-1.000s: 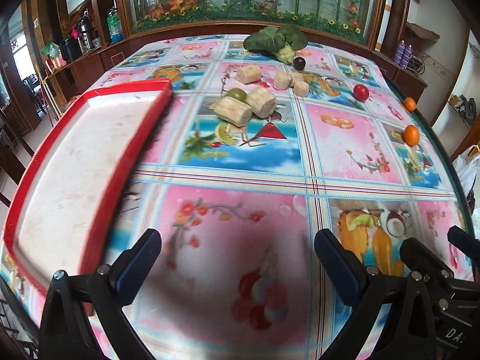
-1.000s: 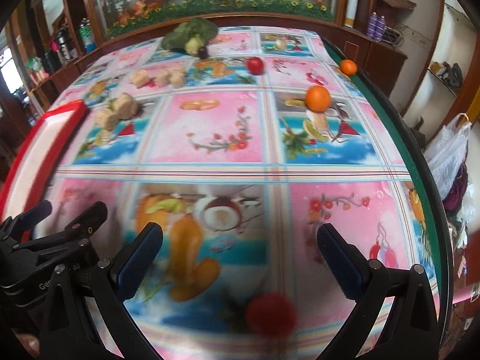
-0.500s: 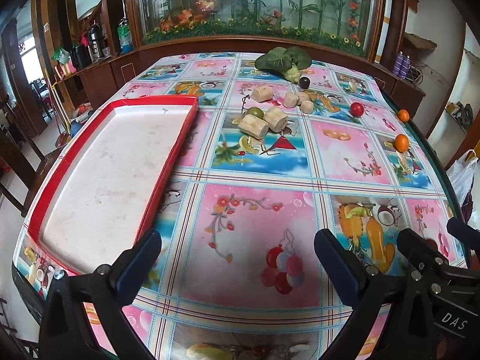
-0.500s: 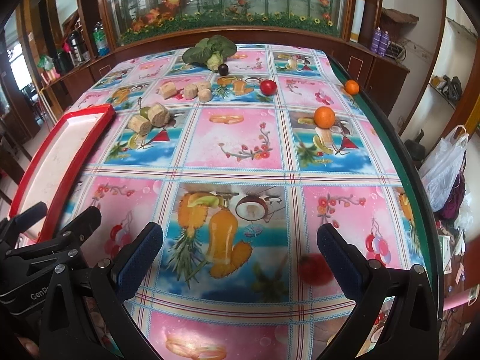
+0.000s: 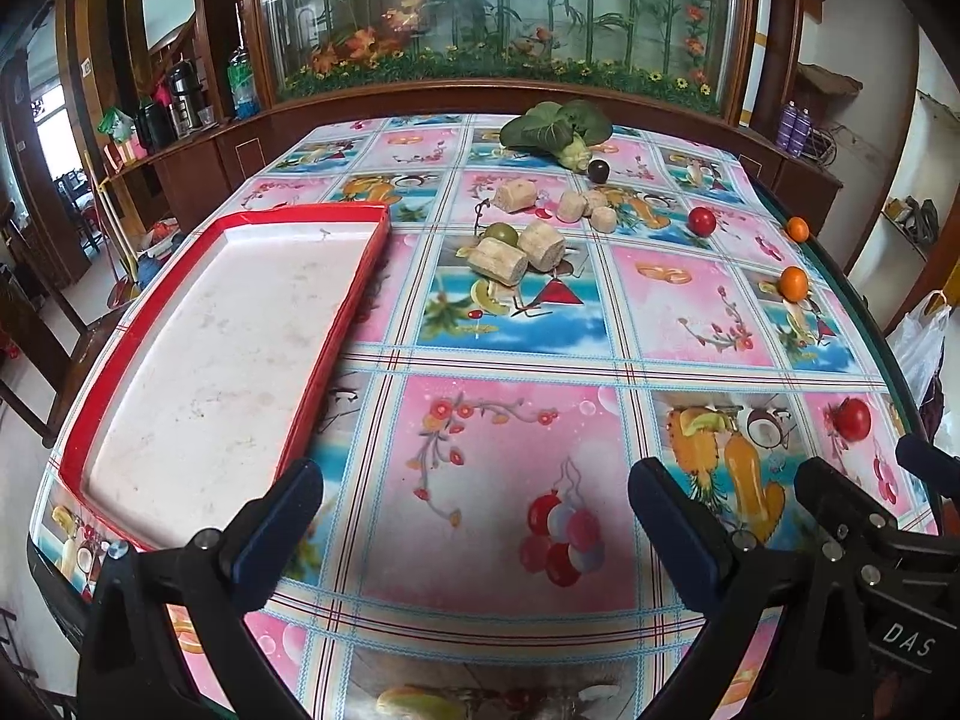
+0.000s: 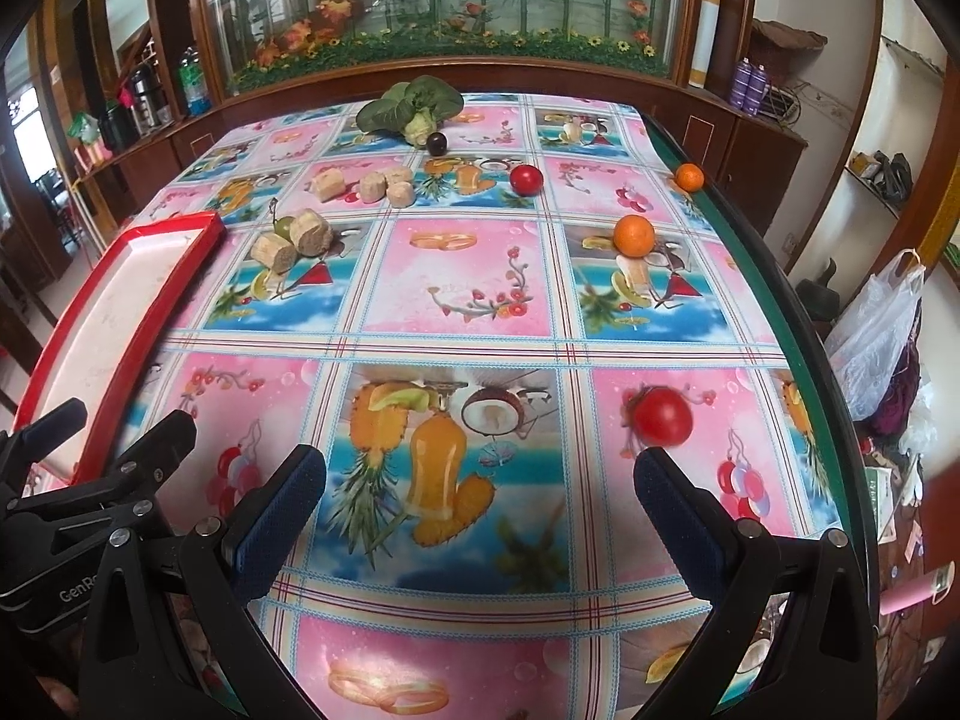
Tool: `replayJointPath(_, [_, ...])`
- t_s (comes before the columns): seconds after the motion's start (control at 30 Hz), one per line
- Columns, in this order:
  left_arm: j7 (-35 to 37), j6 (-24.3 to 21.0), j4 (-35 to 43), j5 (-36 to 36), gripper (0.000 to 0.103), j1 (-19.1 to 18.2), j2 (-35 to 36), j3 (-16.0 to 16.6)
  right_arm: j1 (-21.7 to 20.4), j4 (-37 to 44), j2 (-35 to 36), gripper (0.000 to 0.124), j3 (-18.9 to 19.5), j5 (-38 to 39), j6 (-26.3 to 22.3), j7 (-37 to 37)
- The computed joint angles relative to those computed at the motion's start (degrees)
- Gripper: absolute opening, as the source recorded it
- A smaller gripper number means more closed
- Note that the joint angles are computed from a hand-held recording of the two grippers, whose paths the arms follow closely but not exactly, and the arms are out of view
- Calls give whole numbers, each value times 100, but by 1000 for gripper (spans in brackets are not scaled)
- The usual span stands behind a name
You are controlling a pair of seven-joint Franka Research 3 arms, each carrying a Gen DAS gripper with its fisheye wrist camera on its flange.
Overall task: Organize fruits
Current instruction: 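Move the right gripper toward the red tomato on the tablecloth, then grasp the red tomato with the right gripper while the left gripper grasps a beige chunk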
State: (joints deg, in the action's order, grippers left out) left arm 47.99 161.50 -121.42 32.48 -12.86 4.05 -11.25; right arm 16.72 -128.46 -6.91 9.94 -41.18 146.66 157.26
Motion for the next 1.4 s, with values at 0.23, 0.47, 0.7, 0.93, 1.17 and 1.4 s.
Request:
replayJointPath(0.23, [61, 8, -7, -49, 103, 0, -2, -3, 9, -26, -18, 103, 2, 40, -10, 0])
replayJointPath(0.47, [143, -15, 0, -153, 103, -8, 8, -23, 6, -45, -31, 103, 6, 55, -20, -5])
replayJointPath(0.7, [227, -81, 48, -267, 103, -34, 49, -42, -7, -68, -44, 103, 6, 112, 7, -52])
replayJointPath(0.93, [402, -143, 169, -413, 103, -57, 148, -62, -49, -111, -60, 103, -39, 238, 117, -379])
replayJointPath(1.17, [533, -309, 325, -591, 103, -100, 266, -36, -270, -349, -265, 103, -115, 184, 415, -610])
replayJointPath(1.4, [266, -875, 587, -170, 103, -237, 429, 10, -801, -935, -672, 103, -248, 504, 916, -1345])
